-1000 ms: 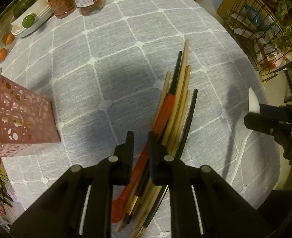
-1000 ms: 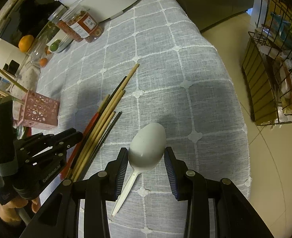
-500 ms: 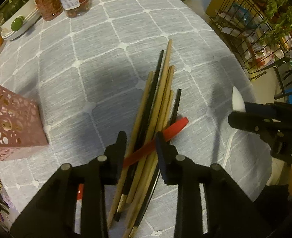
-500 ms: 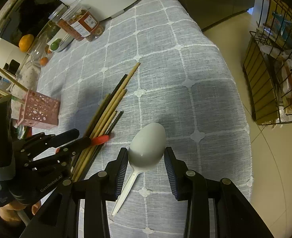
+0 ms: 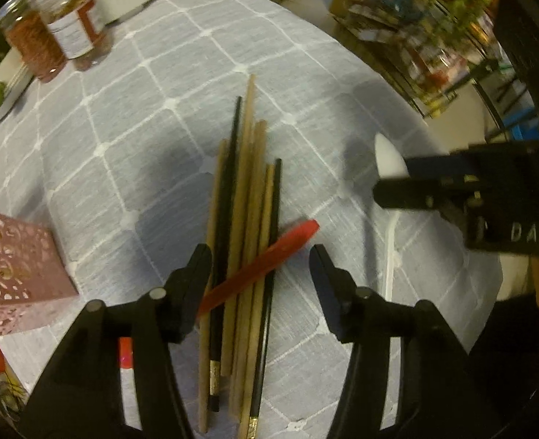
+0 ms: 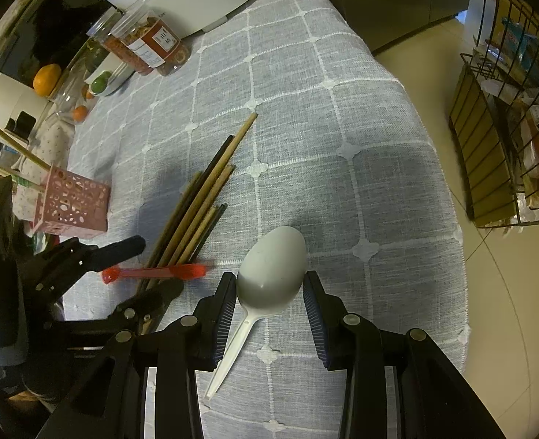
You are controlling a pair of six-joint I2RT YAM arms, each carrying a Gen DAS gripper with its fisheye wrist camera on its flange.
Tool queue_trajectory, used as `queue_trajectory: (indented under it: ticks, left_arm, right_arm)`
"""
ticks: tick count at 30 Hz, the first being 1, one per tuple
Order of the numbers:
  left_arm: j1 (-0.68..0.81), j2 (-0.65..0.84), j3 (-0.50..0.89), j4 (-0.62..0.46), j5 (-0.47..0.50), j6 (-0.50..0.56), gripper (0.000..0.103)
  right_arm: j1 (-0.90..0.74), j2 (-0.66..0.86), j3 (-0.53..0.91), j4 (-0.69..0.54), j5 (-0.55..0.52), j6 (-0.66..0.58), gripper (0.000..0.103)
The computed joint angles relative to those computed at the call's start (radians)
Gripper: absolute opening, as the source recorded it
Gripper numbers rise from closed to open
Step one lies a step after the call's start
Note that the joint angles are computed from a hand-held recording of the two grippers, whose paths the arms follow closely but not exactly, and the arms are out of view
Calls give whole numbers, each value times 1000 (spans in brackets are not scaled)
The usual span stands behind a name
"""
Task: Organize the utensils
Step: 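Pull the red spatula out of the pile and lift it with the left gripper, then carry the red spatula into the pink holder and open the left gripper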
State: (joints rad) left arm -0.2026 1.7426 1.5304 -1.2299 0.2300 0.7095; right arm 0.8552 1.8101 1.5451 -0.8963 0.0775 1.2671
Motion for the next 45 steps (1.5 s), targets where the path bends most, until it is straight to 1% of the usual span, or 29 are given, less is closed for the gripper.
queue_trajectory:
  ticks: [3, 5, 6, 7, 8, 10, 13, 15, 17, 20, 23, 26, 29, 32, 34, 36, 38, 41, 44, 45]
  left_arm:
    - [-14, -15, -33, 20, -43, 40, 57]
    - [-20, -24, -53, 31, -72, 47, 53]
    - [-22, -37, -70, 57, -85, 42, 46]
    - [-26, -40, -72, 67, -92, 28, 35]
    - [-22, -38, -69, 69, -94, 14, 31]
    - [3, -4, -22, 35, -73, -22, 12]
    - [40, 31, 24, -2, -48, -60, 6]
    - [64, 39, 40, -10, -36, -90, 3]
    - [83, 30, 38, -1, -33, -106, 3]
    - [117, 17, 46, -11, 3, -123, 3]
    - [156, -25, 45, -13, 38, -115, 3]
    - [172, -80, 19, 9, 58, -117, 3]
    - [208, -132, 15, 18, 97, -105, 3]
    - [264, -175, 26, 33, 155, -95, 3]
    - [320, -198, 46, 36, 218, -89, 3]
    - [364, -214, 66, 55, 274, -106, 3]
    - [402, -231, 79, 97, 324, -129, 3]
    - [444, -268, 60, 207, 384, -182, 3]
    - [481, -300, 20, 356, 437, -278, 3]
    - [490, -308, -4, 426, 451, -324, 3]
  right_arm:
    - [-2, -2, -5, 2, -2, 3, 38]
    - [-4, -2, -8, 4, -4, 4, 38]
    - [-4, -2, -8, 5, -6, 5, 38]
    - [-4, -2, -8, 5, -6, 5, 38]
    - [-3, 0, -4, 3, -6, 4, 38]
    - [-4, 1, -2, 3, -6, 3, 38]
    - [-4, 2, -1, 3, -7, 1, 38]
    - [-6, 2, 1, 4, -9, -2, 38]
    - [-6, 4, 4, 3, -9, -3, 38]
    - [-5, 9, 10, 2, -9, -3, 38]
    - [-5, 11, 11, 3, -9, -3, 38]
    - [0, 19, 29, -2, -1, -1, 38]
    - [15, 28, 71, -22, 31, -11, 38]
    - [37, 49, 140, -67, 76, -32, 38]
    - [54, 64, 189, -94, 105, -35, 38]
    - [66, 76, 226, -110, 125, -36, 38]
    - [74, 81, 247, -114, 136, -34, 38]
    - [83, 89, 275, -116, 151, -21, 38]
    - [87, 106, 313, -127, 166, -15, 38]
    - [89, 119, 336, -136, 172, -16, 38]
